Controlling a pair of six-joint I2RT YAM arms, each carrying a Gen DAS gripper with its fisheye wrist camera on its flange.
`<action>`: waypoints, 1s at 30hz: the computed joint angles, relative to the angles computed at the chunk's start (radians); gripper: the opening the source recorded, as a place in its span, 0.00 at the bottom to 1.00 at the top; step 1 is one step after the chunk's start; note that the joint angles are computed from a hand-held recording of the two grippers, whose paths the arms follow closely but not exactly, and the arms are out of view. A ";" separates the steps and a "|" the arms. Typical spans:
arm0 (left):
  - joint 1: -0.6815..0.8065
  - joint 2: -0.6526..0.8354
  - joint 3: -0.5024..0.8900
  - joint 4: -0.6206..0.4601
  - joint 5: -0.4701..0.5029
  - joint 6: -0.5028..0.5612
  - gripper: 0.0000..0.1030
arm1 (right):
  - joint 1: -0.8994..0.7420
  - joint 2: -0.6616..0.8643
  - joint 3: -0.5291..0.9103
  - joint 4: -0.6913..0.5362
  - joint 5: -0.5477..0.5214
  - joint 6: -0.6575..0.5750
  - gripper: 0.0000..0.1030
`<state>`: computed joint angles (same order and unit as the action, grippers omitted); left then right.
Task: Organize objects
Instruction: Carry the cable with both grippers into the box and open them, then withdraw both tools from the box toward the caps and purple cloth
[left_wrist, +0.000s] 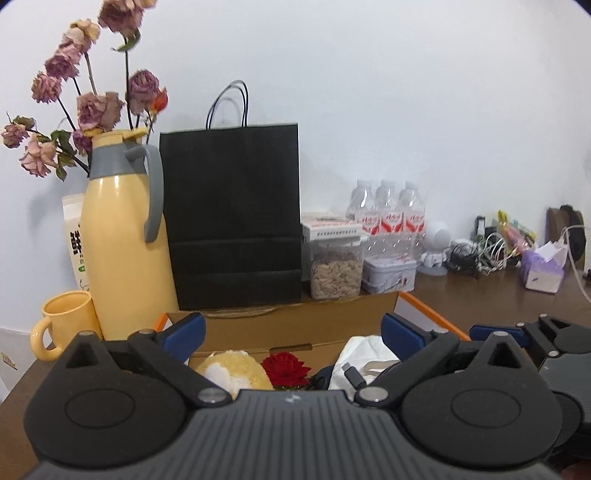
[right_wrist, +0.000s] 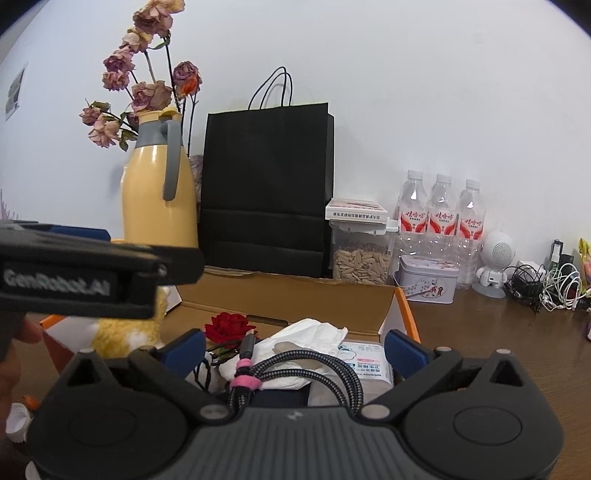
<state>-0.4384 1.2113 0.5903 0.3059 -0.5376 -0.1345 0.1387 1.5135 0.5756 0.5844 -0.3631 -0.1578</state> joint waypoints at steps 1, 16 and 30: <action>-0.006 -0.020 -0.010 -0.001 -0.006 0.000 1.00 | -0.004 -0.011 -0.012 0.009 -0.003 0.001 1.00; -0.109 -0.339 -0.154 -0.172 -0.104 -0.047 1.00 | -0.072 -0.269 -0.197 -0.034 -0.096 -0.020 1.00; -0.214 -0.637 -0.256 -0.587 -0.245 -0.239 1.00 | -0.132 -0.521 -0.330 -0.199 -0.165 -0.037 1.00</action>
